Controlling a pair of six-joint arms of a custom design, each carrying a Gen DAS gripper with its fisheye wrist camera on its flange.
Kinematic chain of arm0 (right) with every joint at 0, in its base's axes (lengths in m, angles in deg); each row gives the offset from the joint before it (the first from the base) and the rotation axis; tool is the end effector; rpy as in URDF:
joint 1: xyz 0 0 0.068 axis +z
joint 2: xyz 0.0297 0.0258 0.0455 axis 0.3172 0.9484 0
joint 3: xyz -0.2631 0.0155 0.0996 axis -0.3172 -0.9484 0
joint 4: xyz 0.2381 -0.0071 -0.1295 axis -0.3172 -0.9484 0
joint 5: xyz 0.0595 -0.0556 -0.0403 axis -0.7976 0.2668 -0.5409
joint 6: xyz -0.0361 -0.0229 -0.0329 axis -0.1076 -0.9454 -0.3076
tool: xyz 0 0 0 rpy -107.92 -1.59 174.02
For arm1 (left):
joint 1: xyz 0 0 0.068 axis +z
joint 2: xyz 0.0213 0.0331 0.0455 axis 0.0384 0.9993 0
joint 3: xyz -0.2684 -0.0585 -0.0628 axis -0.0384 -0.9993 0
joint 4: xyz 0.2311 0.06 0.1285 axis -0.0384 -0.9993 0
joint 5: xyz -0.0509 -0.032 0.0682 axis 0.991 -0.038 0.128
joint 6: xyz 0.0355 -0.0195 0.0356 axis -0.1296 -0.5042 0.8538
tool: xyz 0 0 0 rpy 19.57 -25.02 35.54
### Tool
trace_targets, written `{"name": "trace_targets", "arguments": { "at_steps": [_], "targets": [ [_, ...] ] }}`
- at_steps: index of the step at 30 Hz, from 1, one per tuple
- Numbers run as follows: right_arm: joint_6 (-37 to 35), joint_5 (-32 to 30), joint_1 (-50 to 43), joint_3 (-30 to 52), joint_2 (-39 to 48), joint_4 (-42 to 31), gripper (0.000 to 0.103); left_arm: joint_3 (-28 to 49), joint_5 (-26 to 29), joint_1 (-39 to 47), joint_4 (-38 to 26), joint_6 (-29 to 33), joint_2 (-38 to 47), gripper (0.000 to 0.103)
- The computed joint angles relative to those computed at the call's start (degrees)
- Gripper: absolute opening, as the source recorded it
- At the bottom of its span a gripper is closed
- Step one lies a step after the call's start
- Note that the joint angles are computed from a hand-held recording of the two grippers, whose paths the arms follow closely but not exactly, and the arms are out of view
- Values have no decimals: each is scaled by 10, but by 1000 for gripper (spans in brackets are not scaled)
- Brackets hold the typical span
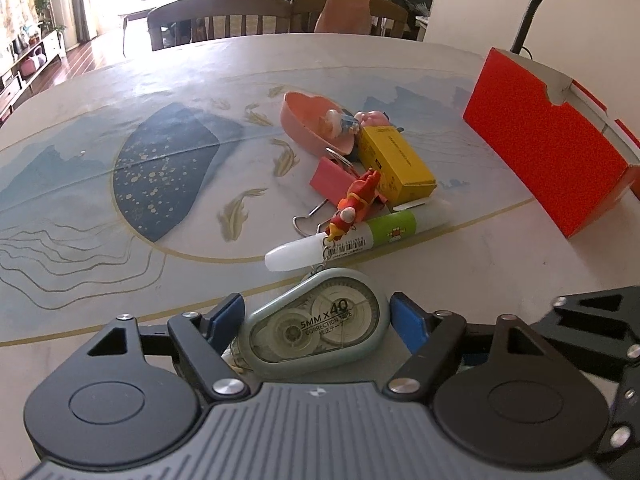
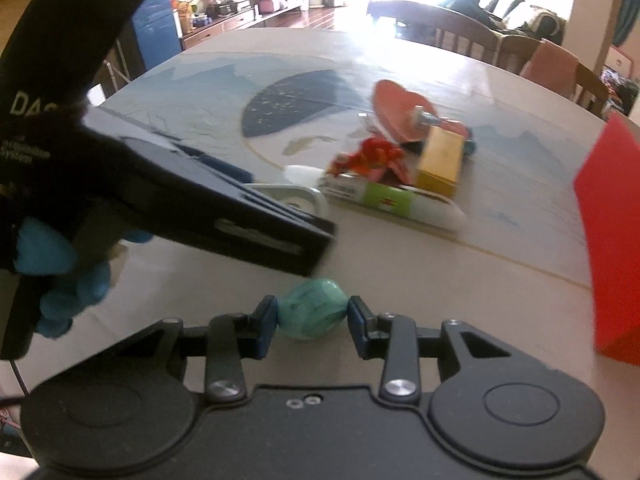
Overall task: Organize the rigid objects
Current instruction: 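Grasp the white correction tape with the left gripper while the right gripper grasps the teal egg, then carry the correction tape and teal egg in both grippers over the red box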
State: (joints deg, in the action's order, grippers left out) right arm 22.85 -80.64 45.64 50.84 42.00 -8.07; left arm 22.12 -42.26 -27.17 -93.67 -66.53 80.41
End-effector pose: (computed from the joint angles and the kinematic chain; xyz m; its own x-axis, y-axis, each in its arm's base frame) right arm 0.1771 0.0993 0.1741 -0.5936 -0.5602 -0.5777 -0.7067 0.7063 0.0413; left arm 0.1834 -0.0949 0.1496 -0.8045 -0.0473 -0.5921 0.0226 0.9937 -0.1100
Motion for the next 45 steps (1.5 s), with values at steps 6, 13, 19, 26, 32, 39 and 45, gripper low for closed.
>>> {"name": "trace_targets", "arguments": {
  "at_steps": [6, 13, 19, 26, 32, 39, 45],
  "targets": [
    [-32, -34, -81, 19, -35, -51, 37, 15, -1, -11, -40, -21, -15, 79],
    [-83, -93, -184, 62, -64, -117, 37, 59, -11, -44, -101, -58, -34, 79],
    [-130, -152, -266, 111, -57, -170, 37, 112, -33, -87, -152, -95, -36, 79],
    [-191, -209, -353, 169, -33, -217, 37, 176, -61, -136, -182, -132, -15, 79],
    [-240, -257, -418, 218, 6, -256, 37, 234, -87, -174, -198, -152, 22, 79],
    [-289, -297, -481, 275, 65, -291, 37, 302, -121, -210, -207, -161, 80, 79],
    [-325, -316, -521, 315, 120, -302, 37, 366, -135, -224, -210, -166, 137, 79]
  ]
}}
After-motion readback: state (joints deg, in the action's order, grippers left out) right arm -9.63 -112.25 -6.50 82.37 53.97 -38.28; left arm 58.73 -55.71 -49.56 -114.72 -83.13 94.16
